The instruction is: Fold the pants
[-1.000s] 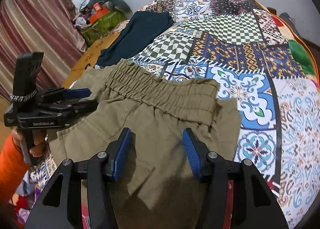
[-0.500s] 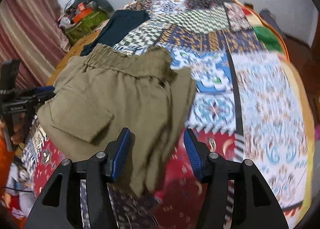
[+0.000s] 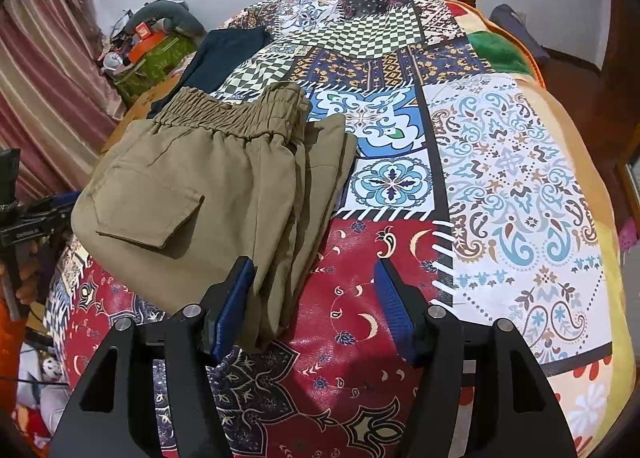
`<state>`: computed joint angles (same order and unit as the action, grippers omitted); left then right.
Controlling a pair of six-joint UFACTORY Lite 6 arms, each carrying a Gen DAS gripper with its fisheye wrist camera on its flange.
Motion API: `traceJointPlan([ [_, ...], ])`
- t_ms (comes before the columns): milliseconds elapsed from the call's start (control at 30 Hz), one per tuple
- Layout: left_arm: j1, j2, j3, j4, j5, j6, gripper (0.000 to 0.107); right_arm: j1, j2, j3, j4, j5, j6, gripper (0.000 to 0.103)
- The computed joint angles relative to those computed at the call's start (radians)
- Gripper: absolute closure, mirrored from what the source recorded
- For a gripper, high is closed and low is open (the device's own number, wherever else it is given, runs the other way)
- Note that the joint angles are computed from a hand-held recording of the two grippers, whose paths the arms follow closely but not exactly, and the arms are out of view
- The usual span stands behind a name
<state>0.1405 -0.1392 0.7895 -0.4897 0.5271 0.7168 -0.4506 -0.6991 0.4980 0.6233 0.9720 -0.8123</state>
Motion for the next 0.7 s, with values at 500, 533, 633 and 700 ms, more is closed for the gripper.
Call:
traceJointPlan([
  [500,-0.031,0.195,0.272,-0.068,0.072,-0.103,0.030,0.110,0.073,0.189,0.082,-0.054,0.104,0.021],
  [533,-0.042,0.237,0.306,-0.064,0.074,-0.120,0.030,0.127,0.089,0.188,0.086,-0.072,0.110,0.021],
  [633,-0.058,0.349,0.389,-0.058,0.089,-0.154,0.030,0.193,0.185,0.193,0.086,-0.144,0.129,0.021],
  [700,-0.061,0.412,0.431,-0.064,0.109,-0.155,0.030,0.215,0.261,0.194,0.096,-0.174,0.127,0.021],
])
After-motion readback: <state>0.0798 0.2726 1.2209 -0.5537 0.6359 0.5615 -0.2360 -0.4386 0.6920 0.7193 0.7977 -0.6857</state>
